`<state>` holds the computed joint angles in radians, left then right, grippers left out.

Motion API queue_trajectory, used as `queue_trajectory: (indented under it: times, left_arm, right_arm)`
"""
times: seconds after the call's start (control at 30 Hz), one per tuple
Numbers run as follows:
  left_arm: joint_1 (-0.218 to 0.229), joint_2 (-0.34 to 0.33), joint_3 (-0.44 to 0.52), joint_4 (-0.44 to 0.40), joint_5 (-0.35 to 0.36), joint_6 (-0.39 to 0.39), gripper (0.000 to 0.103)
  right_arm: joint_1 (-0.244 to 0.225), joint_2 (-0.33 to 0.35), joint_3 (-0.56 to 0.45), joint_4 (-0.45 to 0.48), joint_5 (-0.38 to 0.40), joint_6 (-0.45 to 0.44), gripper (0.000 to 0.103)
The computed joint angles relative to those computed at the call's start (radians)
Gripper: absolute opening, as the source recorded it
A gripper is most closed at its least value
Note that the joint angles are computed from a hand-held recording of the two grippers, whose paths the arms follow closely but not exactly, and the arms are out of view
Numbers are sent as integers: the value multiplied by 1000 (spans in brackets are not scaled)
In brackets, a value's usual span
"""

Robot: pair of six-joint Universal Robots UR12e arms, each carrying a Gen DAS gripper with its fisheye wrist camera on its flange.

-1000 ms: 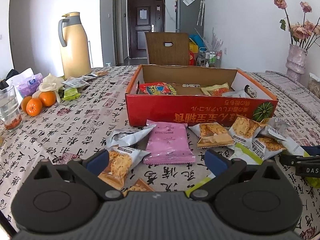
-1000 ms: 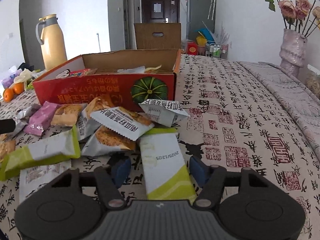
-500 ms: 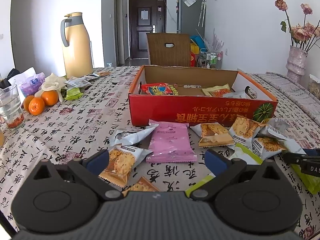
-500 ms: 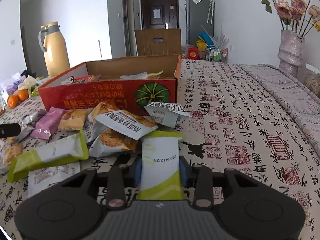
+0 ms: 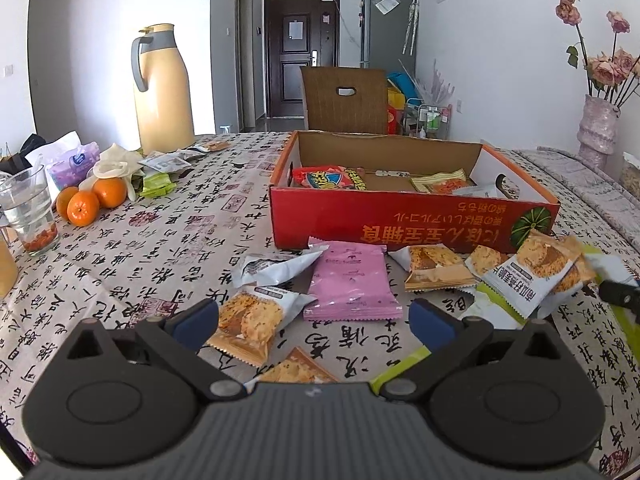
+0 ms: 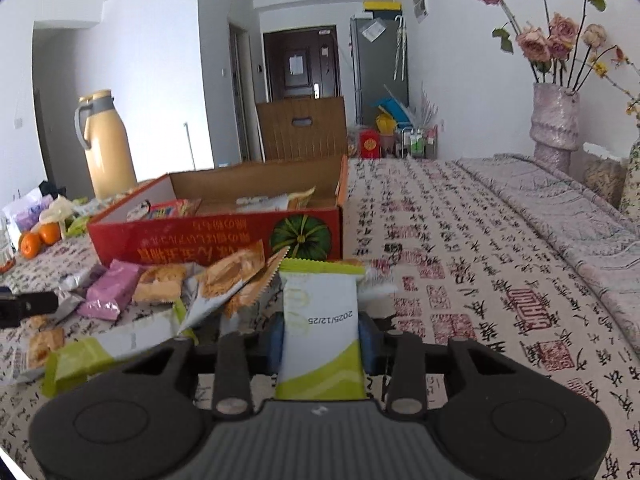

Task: Organize snacks
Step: 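Grasp a white cracker packet with the left gripper while the right holds the bar packet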

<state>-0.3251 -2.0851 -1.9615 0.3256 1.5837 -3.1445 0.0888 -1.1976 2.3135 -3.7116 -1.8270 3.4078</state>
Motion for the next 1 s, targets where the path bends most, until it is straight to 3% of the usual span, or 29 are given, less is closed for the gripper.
queue_trajectory:
  times: [0.43, 1.0]
  left_arm:
    - [6, 5, -11, 6, -5, -6, 103]
    - [14, 10, -20, -7, 8, -5, 103]
  right_arm:
    - [19, -11, 8, -63, -53, 18, 36]
    - [36, -3, 14, -45, -30, 45, 36]
